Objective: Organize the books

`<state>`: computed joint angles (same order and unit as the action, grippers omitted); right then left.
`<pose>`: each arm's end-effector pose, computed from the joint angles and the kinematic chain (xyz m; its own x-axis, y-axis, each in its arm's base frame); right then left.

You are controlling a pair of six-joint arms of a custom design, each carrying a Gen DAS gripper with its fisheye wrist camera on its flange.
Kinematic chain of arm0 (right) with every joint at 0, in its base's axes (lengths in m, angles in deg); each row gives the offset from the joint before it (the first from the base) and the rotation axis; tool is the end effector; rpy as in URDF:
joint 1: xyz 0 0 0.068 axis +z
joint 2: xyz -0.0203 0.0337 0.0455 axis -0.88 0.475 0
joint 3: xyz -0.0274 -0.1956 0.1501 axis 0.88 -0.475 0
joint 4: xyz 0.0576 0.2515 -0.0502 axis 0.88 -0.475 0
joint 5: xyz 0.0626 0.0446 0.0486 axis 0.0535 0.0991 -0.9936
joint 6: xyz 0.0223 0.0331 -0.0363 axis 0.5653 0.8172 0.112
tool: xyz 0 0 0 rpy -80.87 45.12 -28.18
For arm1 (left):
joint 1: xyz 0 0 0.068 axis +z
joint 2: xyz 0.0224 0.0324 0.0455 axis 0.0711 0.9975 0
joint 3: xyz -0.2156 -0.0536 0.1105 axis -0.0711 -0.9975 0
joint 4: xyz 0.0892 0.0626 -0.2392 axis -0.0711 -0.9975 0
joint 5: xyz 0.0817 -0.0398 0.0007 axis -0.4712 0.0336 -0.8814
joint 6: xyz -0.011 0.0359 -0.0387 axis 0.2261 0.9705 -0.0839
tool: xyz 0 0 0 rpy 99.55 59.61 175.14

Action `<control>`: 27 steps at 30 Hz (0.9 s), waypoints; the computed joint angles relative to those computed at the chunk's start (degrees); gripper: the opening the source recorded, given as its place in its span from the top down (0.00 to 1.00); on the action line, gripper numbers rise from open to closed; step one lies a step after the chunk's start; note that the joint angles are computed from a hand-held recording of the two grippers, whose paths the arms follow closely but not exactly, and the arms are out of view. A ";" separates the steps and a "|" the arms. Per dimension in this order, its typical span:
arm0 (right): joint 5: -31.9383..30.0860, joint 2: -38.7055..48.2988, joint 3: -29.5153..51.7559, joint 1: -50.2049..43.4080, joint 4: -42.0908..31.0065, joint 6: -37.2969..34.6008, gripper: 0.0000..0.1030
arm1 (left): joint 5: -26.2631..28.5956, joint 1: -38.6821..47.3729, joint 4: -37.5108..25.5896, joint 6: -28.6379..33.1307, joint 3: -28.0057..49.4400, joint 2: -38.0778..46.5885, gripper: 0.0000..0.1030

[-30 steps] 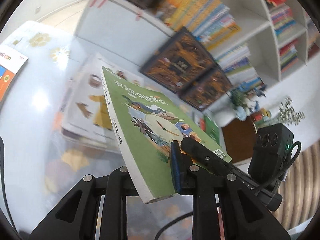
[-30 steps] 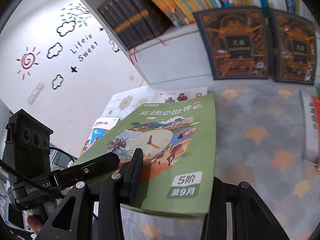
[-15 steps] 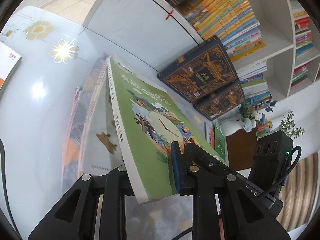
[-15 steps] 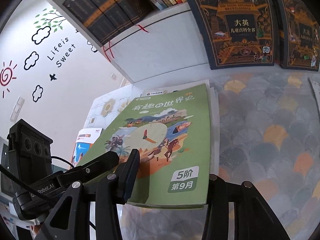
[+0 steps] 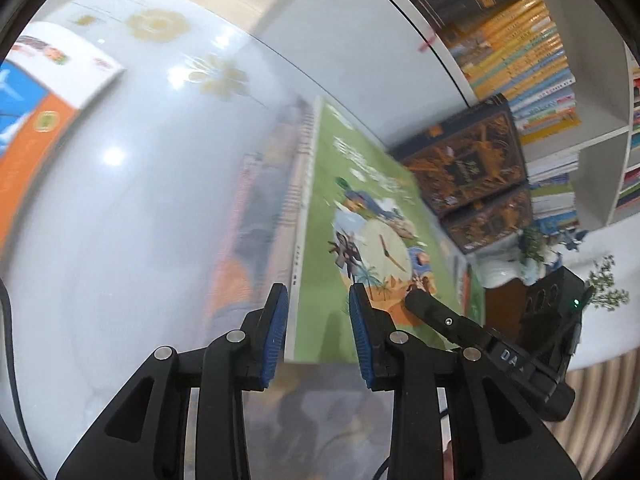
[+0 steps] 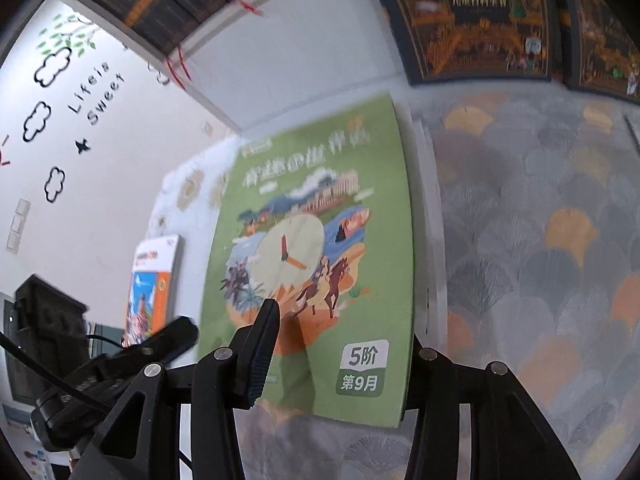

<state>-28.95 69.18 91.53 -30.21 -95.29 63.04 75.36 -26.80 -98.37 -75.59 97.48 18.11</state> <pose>0.3224 0.2131 0.2900 -0.9322 -0.2389 -0.2719 -0.3437 0.8194 0.4586 0.1547 -0.0894 0.2428 -0.6276 -0.7377 -0.2487 -0.4695 0.6135 -0.6350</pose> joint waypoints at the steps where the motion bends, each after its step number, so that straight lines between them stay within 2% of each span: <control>1: -0.02 0.00 -0.42 0.13 -0.05 -0.06 0.53 | -1.36 -1.02 -1.98 -0.78 0.19 -0.88 0.73; 4: -1.48 -1.22 -2.78 -0.17 1.33 -1.93 0.52 | -5.40 -5.73 -7.03 -4.44 0.78 -3.09 0.73; 7: -1.80 -2.58 -3.63 -0.54 -1.12 -7.58 0.49 | -8.86 -12.21 -10.11 -8.51 2.07 -2.85 0.73; 10: 0.26 -8.28 -9.13 -1.98 -2.91 -13.36 0.47 | -11.89 -18.11 -11.56 -10.87 4.97 1.02 0.73; 13: -0.42 -15.38 -17.11 -6.27 -5.10 -19.03 0.46 | -14.31 -23.75 -12.08 -10.55 9.87 7.87 0.73; 18: -2.15 -27.30 -30.90 -21.30 -11.79 -30.44 0.46 | -16.24 -30.00 -13.05 -5.16 24.22 25.66 0.71; 21: -3.96 -29.15 -33.60 -33.07 -16.49 -37.53 0.46 | -15.66 -31.87 -11.66 -1.76 33.60 35.59 0.70; 24: -5.21 -26.98 -31.31 -43.68 -21.13 -45.49 0.46 | -14.42 -33.53 -12.58 3.46 47.99 48.37 0.70; 27: -5.54 -21.54 -24.80 -52.79 -24.70 -53.75 0.46 | -11.74 -33.88 -13.41 7.53 64.13 61.04 0.70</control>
<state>-34.49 47.65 66.72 -83.00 -120.00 9.28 63.62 -60.68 -111.77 -68.05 161.61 79.15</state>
